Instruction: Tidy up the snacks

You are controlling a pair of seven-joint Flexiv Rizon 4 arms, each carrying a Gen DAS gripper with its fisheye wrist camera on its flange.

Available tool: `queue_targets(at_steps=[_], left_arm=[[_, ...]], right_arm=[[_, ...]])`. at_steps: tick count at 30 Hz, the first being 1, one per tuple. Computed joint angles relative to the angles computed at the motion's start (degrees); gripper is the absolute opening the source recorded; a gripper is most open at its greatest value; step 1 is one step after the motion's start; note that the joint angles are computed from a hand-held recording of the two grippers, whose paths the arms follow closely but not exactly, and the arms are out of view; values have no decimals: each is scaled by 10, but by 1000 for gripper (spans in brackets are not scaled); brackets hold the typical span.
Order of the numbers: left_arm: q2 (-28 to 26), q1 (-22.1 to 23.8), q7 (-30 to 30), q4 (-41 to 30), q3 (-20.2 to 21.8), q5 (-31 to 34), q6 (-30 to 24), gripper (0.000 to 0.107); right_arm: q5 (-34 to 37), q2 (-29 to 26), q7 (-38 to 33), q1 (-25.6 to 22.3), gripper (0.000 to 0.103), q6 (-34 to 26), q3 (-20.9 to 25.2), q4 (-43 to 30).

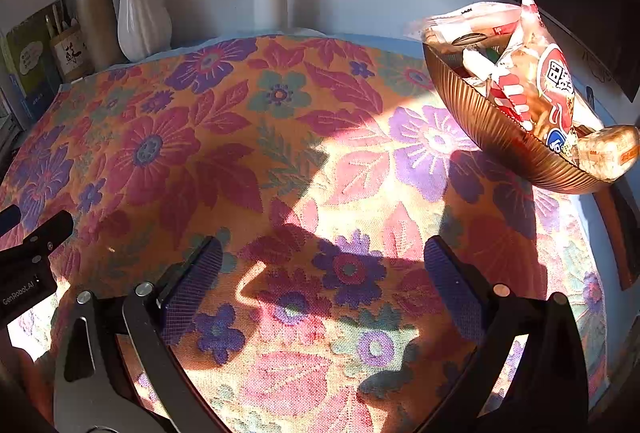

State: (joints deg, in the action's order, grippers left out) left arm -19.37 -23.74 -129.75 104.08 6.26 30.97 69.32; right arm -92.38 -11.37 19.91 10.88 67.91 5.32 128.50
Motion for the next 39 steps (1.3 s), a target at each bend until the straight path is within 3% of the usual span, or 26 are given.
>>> queue_targets(at_steps=[10,14,18,39], left_arm=[[-4,-2,8,-5,-2,-1,-11,98],[-3,-23,-36,-19,15,42,-28,98],[-2,-19,-34,-23,6,56,-36,98],[-10,-7,-13,-28,-8,40,-57,98]], right_arm=[[-9,-1,0,-2,100,2,0,-2],[-16,1,7,-5,100,6,-1,-1],[-14,2,4,-4,100,3,1,0],[-1,-5,-10,-6,100,12,-1,-3]])
